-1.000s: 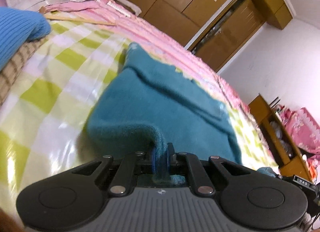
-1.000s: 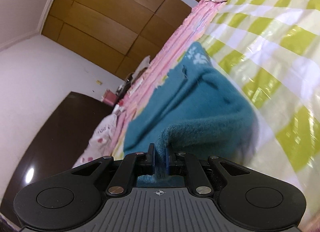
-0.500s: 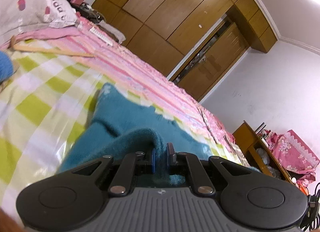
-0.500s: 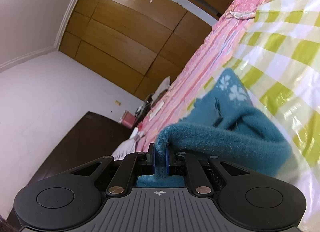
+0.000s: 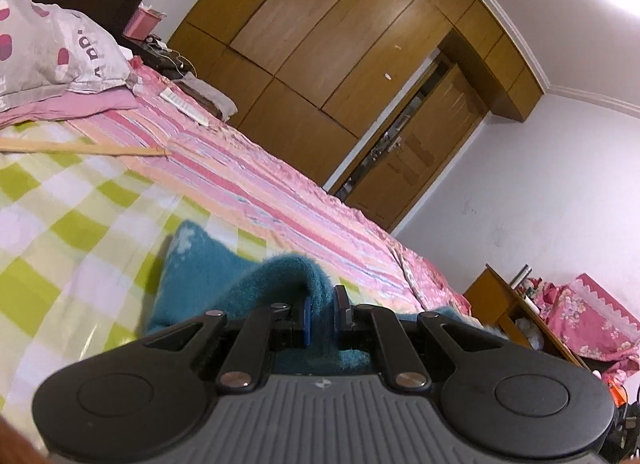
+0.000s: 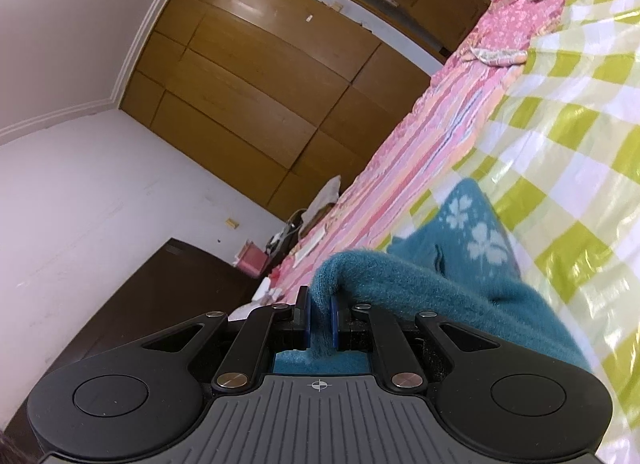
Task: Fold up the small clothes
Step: 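Lift the hem with both tools and fold it toward the collar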
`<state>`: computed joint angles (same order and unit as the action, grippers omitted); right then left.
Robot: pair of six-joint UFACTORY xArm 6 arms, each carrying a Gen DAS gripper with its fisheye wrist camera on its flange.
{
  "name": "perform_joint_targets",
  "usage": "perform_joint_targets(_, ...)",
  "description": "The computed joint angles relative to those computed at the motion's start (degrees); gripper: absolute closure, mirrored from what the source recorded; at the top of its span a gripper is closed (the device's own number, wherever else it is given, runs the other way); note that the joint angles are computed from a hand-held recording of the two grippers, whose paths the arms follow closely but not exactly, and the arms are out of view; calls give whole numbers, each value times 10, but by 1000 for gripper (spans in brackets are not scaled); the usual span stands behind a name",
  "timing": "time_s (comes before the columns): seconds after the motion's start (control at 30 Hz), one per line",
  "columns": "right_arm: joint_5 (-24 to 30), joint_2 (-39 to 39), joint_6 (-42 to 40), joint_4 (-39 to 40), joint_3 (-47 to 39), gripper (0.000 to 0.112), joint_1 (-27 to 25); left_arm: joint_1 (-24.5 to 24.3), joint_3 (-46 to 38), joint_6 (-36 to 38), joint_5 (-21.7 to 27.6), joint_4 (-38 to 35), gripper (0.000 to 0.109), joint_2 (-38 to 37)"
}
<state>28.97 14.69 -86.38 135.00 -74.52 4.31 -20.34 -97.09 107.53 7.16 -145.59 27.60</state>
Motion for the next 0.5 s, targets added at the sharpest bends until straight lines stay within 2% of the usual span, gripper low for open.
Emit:
perform_joint_targets(0.37,-21,75,-8,15,-104,102,-3,12,-128,42,-55,-35,93,86)
perform_joint_targets(0.43,-30,92,-6,15,-129,102,-3,14,-155,32,-63,-23,93,103)
perform_joint_targets(0.5,-43,108,-1,8,-154,102,-2,11,-182,-27,-68,34,93,125)
